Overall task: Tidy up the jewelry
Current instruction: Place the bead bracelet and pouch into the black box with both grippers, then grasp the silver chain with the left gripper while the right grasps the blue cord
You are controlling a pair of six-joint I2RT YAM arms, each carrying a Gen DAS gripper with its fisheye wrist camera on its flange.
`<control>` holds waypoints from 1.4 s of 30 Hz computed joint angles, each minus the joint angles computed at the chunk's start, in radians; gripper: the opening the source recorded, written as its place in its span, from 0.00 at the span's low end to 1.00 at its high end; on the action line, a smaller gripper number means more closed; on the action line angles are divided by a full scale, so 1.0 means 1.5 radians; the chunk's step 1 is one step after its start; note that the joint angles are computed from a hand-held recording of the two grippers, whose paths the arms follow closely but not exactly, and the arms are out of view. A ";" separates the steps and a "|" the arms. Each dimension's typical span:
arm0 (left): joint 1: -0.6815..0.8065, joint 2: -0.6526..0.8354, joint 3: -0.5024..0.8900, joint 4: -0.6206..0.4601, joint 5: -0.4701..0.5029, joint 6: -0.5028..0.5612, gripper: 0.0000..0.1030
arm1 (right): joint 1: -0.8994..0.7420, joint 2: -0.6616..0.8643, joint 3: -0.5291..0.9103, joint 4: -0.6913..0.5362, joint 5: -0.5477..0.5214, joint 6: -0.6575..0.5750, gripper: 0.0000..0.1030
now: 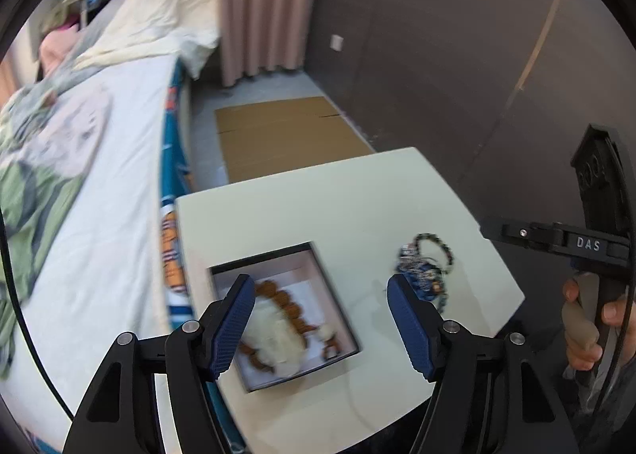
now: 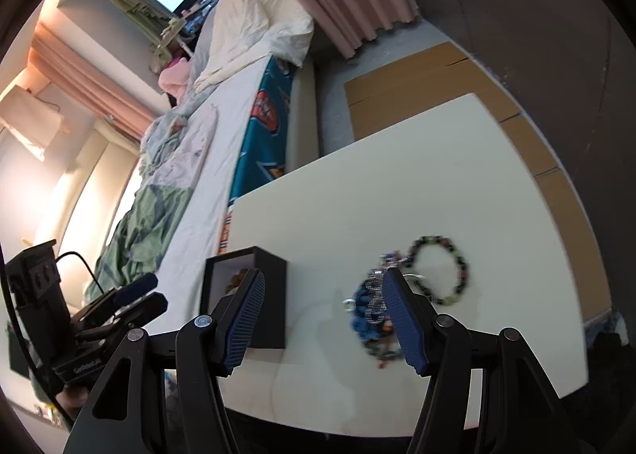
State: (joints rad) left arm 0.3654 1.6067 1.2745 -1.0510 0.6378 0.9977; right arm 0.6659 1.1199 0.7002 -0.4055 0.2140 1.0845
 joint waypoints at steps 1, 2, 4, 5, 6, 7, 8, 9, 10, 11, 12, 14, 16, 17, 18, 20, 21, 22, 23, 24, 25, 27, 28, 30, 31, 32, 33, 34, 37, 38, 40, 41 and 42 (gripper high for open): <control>-0.014 -0.011 -0.012 0.005 -0.006 -0.003 0.68 | -0.005 -0.016 -0.008 -0.007 -0.001 0.000 0.60; -0.027 -0.024 -0.027 0.015 -0.011 -0.009 0.68 | -0.011 -0.029 -0.016 -0.011 -0.005 -0.001 0.60; -0.058 -0.048 -0.055 0.039 -0.024 -0.022 0.68 | -0.025 -0.054 -0.032 -0.020 -0.011 0.000 0.60; -0.077 -0.060 -0.069 0.052 -0.033 -0.030 0.68 | -0.031 -0.066 -0.040 -0.024 -0.015 0.002 0.60; -0.095 -0.069 -0.080 0.063 -0.041 -0.038 0.68 | -0.035 -0.074 -0.047 -0.025 -0.018 0.006 0.60; -0.112 -0.074 -0.088 0.069 -0.049 -0.045 0.68 | -0.040 -0.086 -0.058 -0.022 -0.026 0.011 0.60; -0.129 -0.075 -0.093 0.076 -0.057 -0.056 0.68 | -0.048 -0.101 -0.072 -0.016 -0.038 0.016 0.60; -0.149 -0.078 -0.100 0.084 -0.068 -0.070 0.68 | -0.056 -0.113 -0.082 -0.013 -0.047 0.019 0.60; -0.165 -0.080 -0.107 0.092 -0.078 -0.081 0.67 | -0.063 -0.122 -0.089 -0.018 -0.050 0.019 0.60; -0.185 -0.082 -0.114 0.101 -0.089 -0.093 0.67 | -0.067 -0.126 -0.092 -0.024 -0.049 0.017 0.60; -0.201 -0.078 -0.116 0.107 -0.097 -0.102 0.65 | -0.066 -0.128 -0.093 -0.029 -0.047 0.019 0.60; -0.235 -0.072 -0.119 0.115 -0.116 -0.125 0.62 | -0.085 -0.139 -0.106 -0.030 -0.064 0.014 0.60; -0.264 -0.060 -0.119 0.124 -0.135 -0.151 0.59 | -0.102 -0.158 -0.125 -0.021 -0.081 0.009 0.60; -0.278 -0.050 -0.116 0.126 -0.144 -0.167 0.57 | -0.113 -0.167 -0.136 -0.016 -0.087 0.002 0.60; -0.290 -0.037 -0.110 0.124 -0.151 -0.180 0.55 | -0.123 -0.171 -0.144 -0.013 -0.093 -0.003 0.60; -0.310 -0.010 -0.098 0.121 -0.165 -0.208 0.50 | -0.152 -0.177 -0.162 -0.013 -0.112 -0.006 0.60; -0.320 0.005 -0.091 0.122 -0.174 -0.224 0.46 | -0.164 -0.181 -0.169 -0.012 -0.118 -0.010 0.60; -0.329 0.017 -0.087 0.123 -0.181 -0.238 0.45 | -0.178 -0.184 -0.178 -0.005 -0.127 -0.021 0.60; -0.335 0.026 -0.085 0.124 -0.187 -0.246 0.44 | -0.192 -0.180 -0.182 0.000 -0.136 -0.031 0.60; -0.344 0.035 -0.083 0.126 -0.193 -0.256 0.44 | -0.202 -0.179 -0.186 0.003 -0.142 -0.036 0.60; -0.352 0.044 -0.083 0.131 -0.199 -0.266 0.44 | -0.214 -0.178 -0.195 0.013 -0.152 -0.044 0.60; -0.368 0.060 -0.084 0.141 -0.210 -0.283 0.43 | -0.247 -0.157 -0.212 0.041 -0.186 -0.060 0.60; -0.374 0.066 -0.084 0.143 -0.213 -0.290 0.43 | -0.262 -0.145 -0.216 0.052 -0.201 -0.066 0.60; -0.388 0.082 -0.082 0.152 -0.223 -0.308 0.42 | -0.281 -0.127 -0.221 0.069 -0.219 -0.080 0.60; -0.395 0.090 -0.082 0.158 -0.229 -0.316 0.41 | -0.289 -0.120 -0.221 0.076 -0.227 -0.087 0.60; -0.401 0.098 -0.081 0.163 -0.233 -0.325 0.41 | -0.291 -0.118 -0.221 0.079 -0.231 -0.090 0.60; -0.406 0.107 -0.080 0.167 -0.236 -0.334 0.41 | -0.294 -0.117 -0.220 0.083 -0.234 -0.093 0.60; -0.408 0.114 -0.079 0.170 -0.238 -0.340 0.41 | -0.297 -0.116 -0.220 0.087 -0.237 -0.098 0.60; -0.418 0.135 -0.078 0.182 -0.252 -0.355 0.39 | -0.308 -0.107 -0.223 0.101 -0.253 -0.107 0.60; -0.420 0.139 -0.078 0.184 -0.254 -0.359 0.37 | -0.310 -0.102 -0.224 0.104 -0.256 -0.108 0.60; -0.418 0.153 -0.075 0.184 -0.244 -0.362 0.34 | -0.314 -0.102 -0.227 0.105 -0.259 -0.110 0.60; -0.418 0.158 -0.075 0.185 -0.242 -0.364 0.33 | -0.317 -0.103 -0.228 0.106 -0.261 -0.112 0.60; -0.418 0.162 -0.074 0.186 -0.240 -0.365 0.31 | -0.319 -0.106 -0.228 0.104 -0.262 -0.114 0.60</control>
